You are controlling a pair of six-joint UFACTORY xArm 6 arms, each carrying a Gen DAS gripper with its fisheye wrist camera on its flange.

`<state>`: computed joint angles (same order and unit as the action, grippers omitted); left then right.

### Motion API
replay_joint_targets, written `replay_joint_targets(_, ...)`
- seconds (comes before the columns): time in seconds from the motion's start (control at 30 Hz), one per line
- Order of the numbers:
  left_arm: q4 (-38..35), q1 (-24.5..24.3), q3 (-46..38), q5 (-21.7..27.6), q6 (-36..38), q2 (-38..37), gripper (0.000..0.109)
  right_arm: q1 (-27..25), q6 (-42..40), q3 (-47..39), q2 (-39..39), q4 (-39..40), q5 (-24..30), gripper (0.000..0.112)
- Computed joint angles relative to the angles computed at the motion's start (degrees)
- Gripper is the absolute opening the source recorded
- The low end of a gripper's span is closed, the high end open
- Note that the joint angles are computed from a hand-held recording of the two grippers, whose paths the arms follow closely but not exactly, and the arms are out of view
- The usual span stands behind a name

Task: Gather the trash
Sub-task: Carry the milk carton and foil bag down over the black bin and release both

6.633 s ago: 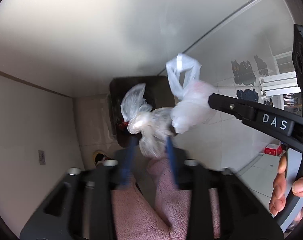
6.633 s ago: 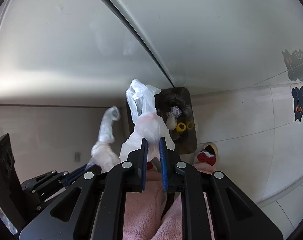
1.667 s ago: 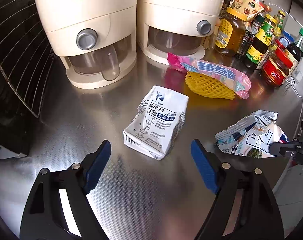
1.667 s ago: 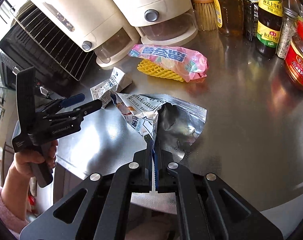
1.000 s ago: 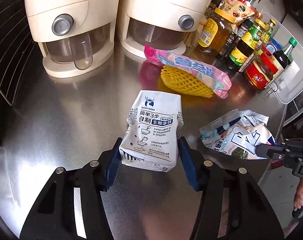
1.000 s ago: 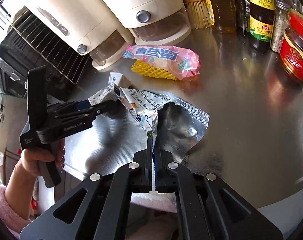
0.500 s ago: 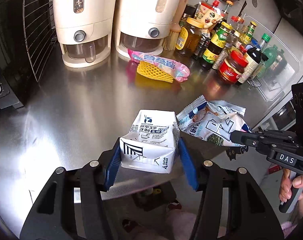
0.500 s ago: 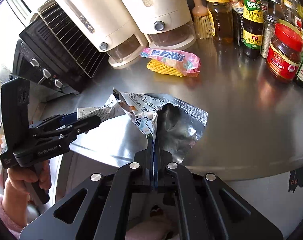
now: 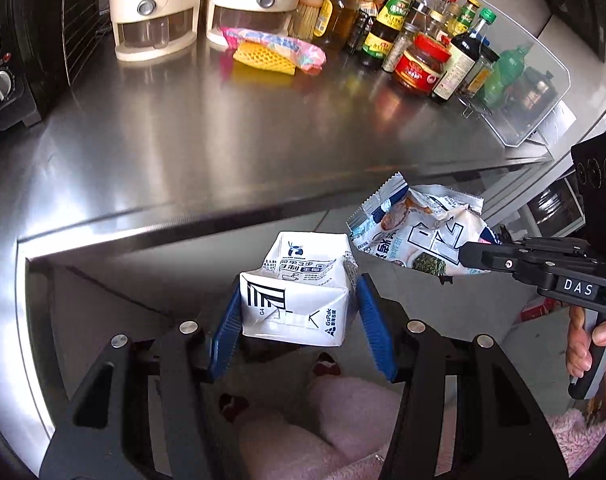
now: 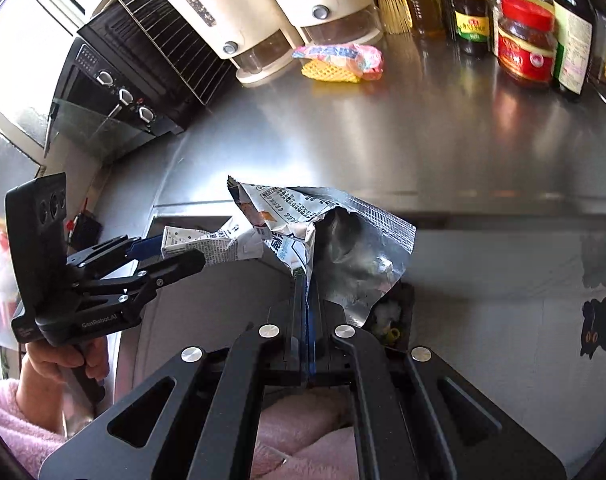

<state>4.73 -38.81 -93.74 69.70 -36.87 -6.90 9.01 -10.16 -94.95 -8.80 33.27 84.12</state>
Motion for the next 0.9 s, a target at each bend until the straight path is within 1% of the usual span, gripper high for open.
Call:
replay_joint_targets(0.17,-3.16,-2.24,7.06,-1.56,-2.39,-2.1,0.053,-0.7,0.17,8.51,-4.86,-1.58,2.45,0.002)
replay_joint_targets(0.27,-4.24,-3.01,10.84,-1.76,-3.93,-2.08,0.053,-0.09,1.54,12.71,-5.68,-4.19,2.4,0.002)
replay_joint_targets(0.4,-5.76,-3.1,14.97,-3.05,-5.13,-0.97,0.053,1.79,3.22,18.08,-5.62,-7.62,-0.16,0.002)
replay_joint_targets(0.47,-5.35,-3.16,16.76,-3.93,-5.53,-0.22,0.053,3.02,4.04,20.24,-5.05,-9.14,-1.87,0.002)
replay_joint_targets(0.5,-5.4,-3.06,17.65,-4.55,-5.69,0.18,0.053,3.02,4.04,20.24,-5.05,-9.14,-1.87,0.002)
replay_joint_targets(0.7,-6.67,-2.11,21.7,-8.48,-5.31,2.39,0.053,5.03,6.29,26.61,-3.3,-9.08,-7.81,0.002)
replay_joint_targets(0.9,-9.99,-0.49,25.89,-12.27,-3.45,3.7,0.053,5.57,7.26,28.94,-0.03,-7.3,-12.24,0.002)
